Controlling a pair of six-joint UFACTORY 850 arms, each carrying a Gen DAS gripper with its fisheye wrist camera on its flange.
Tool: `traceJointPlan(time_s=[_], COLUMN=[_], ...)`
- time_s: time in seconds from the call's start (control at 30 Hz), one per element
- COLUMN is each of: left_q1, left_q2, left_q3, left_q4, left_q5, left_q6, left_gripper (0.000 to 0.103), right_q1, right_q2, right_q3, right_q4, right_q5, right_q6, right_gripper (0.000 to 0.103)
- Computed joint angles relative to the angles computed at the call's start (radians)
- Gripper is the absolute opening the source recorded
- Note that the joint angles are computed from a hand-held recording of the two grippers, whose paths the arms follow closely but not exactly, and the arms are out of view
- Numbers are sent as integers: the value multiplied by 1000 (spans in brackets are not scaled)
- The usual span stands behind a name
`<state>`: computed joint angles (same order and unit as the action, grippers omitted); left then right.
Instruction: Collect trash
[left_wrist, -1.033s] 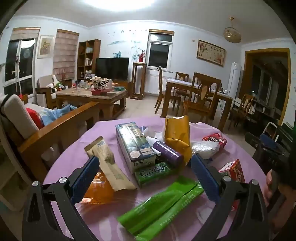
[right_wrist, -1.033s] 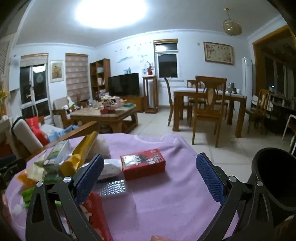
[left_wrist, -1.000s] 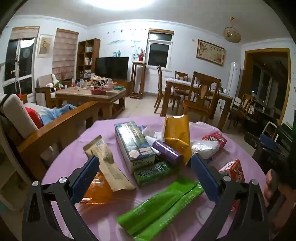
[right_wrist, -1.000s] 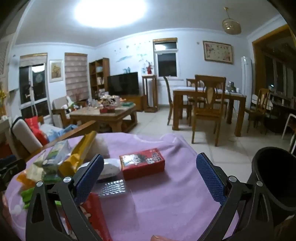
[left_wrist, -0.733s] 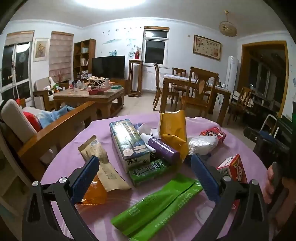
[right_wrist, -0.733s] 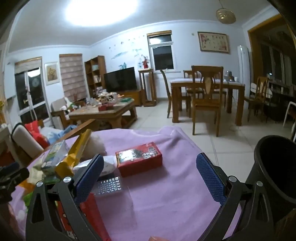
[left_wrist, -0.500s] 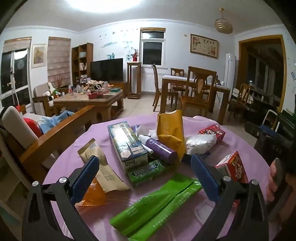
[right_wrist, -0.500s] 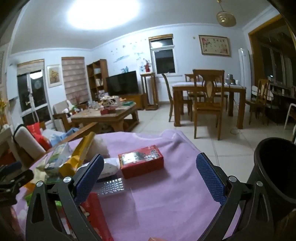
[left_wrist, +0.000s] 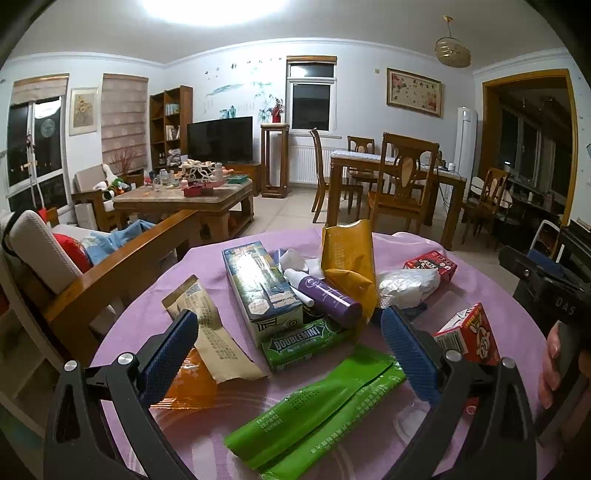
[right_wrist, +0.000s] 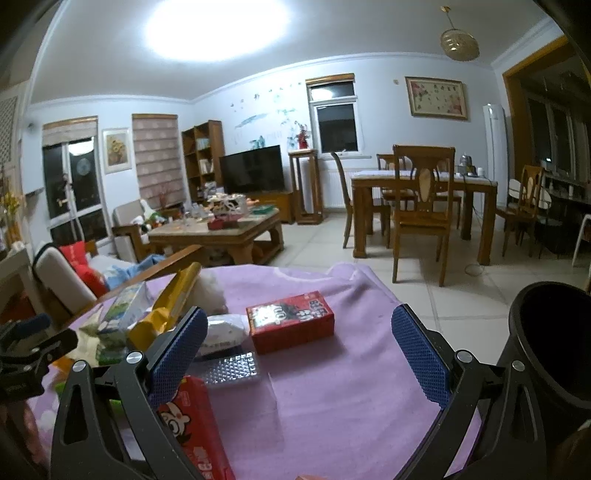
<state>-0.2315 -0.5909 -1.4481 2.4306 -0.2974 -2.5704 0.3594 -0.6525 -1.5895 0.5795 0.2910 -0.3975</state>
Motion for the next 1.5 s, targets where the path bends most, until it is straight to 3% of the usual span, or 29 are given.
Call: traceJointPlan(time_s=[0.33, 0.47, 1.5], left_q1=[-1, -1, 1], left_q2=[1, 3, 2], left_q3=[1, 3, 2], left_q4=[-11, -22, -27], left_q5=[-2, -3, -2], left_q6=[5, 14, 20], left_gripper=[98, 98, 98], right_q1=[1, 6, 2], right_q2=[-1, -13, -4], right_q3=[0, -25, -12], right_q4=[5, 66, 38], right_q5=[-1, -44, -45], right_q6=[-12, -103, -59], right_gripper=[98, 98, 98])
